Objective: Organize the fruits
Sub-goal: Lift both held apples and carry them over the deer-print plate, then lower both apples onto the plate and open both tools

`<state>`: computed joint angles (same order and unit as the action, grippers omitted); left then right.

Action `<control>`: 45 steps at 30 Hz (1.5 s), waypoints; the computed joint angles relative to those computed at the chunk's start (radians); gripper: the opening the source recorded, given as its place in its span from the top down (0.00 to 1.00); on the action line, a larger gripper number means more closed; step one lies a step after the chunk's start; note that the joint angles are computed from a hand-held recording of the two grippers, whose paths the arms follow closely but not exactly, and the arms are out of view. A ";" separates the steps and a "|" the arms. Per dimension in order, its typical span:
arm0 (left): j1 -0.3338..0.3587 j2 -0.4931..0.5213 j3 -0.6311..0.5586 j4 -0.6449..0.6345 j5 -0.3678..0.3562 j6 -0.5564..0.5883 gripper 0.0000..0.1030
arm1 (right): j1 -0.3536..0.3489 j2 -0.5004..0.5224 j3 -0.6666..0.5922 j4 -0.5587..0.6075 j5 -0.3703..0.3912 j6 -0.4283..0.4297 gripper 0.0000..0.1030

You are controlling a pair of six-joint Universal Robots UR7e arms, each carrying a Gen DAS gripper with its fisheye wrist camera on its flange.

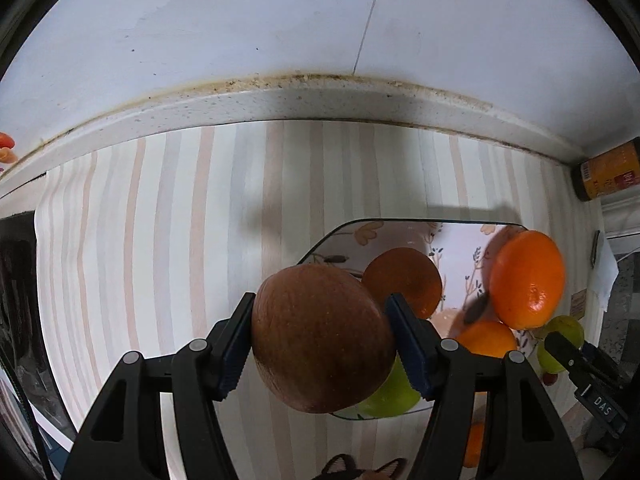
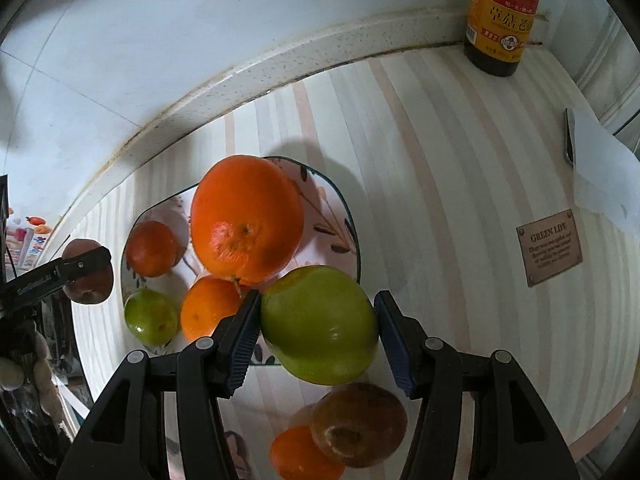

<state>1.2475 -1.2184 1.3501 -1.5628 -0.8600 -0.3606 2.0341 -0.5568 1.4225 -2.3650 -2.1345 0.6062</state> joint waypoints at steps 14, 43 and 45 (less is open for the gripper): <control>0.040 0.048 -0.053 0.039 -0.015 -0.036 0.39 | -0.024 0.024 -0.034 0.027 0.041 0.018 0.41; -0.197 -0.296 0.300 -0.039 0.134 -0.145 0.14 | 0.168 -0.009 -0.073 0.176 -0.187 -0.031 0.07; -0.233 -0.335 0.329 -0.033 0.151 -0.154 0.14 | 0.194 -0.023 -0.058 0.164 -0.197 -0.036 0.07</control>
